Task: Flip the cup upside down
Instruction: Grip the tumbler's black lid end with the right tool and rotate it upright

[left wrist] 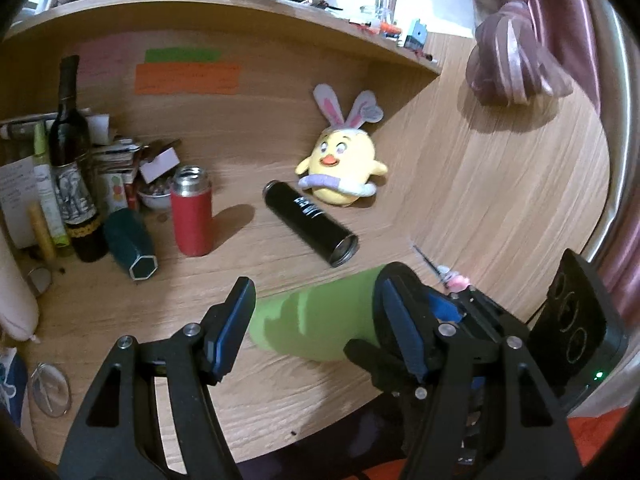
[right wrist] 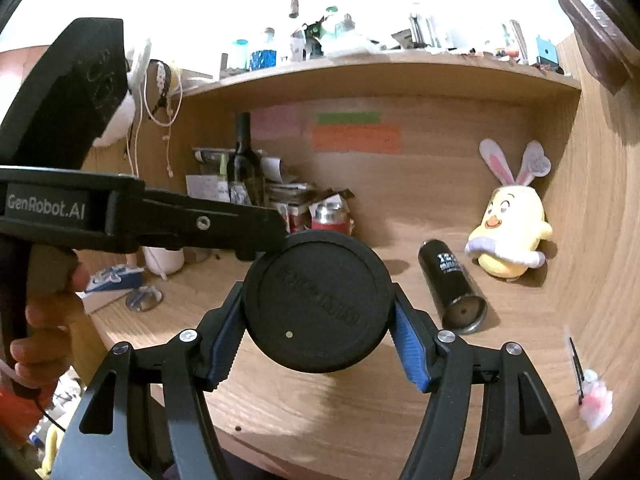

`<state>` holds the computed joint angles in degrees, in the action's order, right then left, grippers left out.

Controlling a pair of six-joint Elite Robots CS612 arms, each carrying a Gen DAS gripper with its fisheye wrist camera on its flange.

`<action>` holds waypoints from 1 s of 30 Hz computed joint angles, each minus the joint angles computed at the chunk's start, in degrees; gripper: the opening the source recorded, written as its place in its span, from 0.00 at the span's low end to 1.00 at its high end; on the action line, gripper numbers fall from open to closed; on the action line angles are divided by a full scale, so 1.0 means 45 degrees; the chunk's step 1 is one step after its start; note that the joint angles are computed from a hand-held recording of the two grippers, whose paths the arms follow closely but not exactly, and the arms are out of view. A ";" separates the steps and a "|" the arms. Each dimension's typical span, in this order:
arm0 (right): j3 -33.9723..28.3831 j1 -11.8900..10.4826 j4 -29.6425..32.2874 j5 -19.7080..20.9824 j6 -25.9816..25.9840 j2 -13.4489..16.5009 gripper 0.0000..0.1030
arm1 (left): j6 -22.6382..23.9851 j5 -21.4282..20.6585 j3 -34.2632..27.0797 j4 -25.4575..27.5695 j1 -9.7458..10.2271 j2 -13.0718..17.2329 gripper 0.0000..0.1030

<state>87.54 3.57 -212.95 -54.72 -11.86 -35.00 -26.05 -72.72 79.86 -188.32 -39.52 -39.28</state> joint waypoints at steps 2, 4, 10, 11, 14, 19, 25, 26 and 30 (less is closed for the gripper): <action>-0.0065 -0.0011 0.0052 0.0114 0.0110 -0.0031 0.62 | 0.0029 -0.0077 -0.0096 -0.0076 0.0045 0.0010 0.64; -0.0172 -0.0006 0.0125 0.0249 0.0161 -0.0044 0.62 | 0.0177 -0.0110 -0.0198 -0.0111 0.0071 0.0036 0.64; -0.0787 0.0095 0.0679 0.0359 0.0148 0.0069 0.62 | -0.0164 0.0287 -0.0561 0.0621 0.0219 0.0079 0.64; -0.0932 0.0122 0.0854 0.0371 0.0129 0.0101 0.62 | -0.0316 0.0315 -0.0660 0.0861 0.0288 0.0104 0.65; -0.1382 0.0195 0.1368 0.0434 0.0135 0.0233 0.62 | -0.0737 -0.0061 -0.0755 0.0987 0.0512 0.0138 0.65; -0.1842 0.0336 0.1855 0.0387 0.0018 0.0394 0.62 | -0.1097 -0.0134 -0.0811 0.0969 0.0704 0.0211 0.67; -0.2256 0.0410 0.2636 0.0578 0.0122 0.0503 0.63 | -0.1400 -0.0009 -0.0887 0.1037 0.0831 0.0281 0.72; -0.2300 0.0377 0.2878 0.0771 0.0158 0.0493 0.64 | -0.1404 -0.0001 -0.0887 0.1039 0.0837 0.0287 0.74; -0.2281 0.0329 0.3530 0.1021 0.0060 0.0411 0.65 | -0.1173 0.0147 -0.0865 0.0967 0.0808 0.0291 0.76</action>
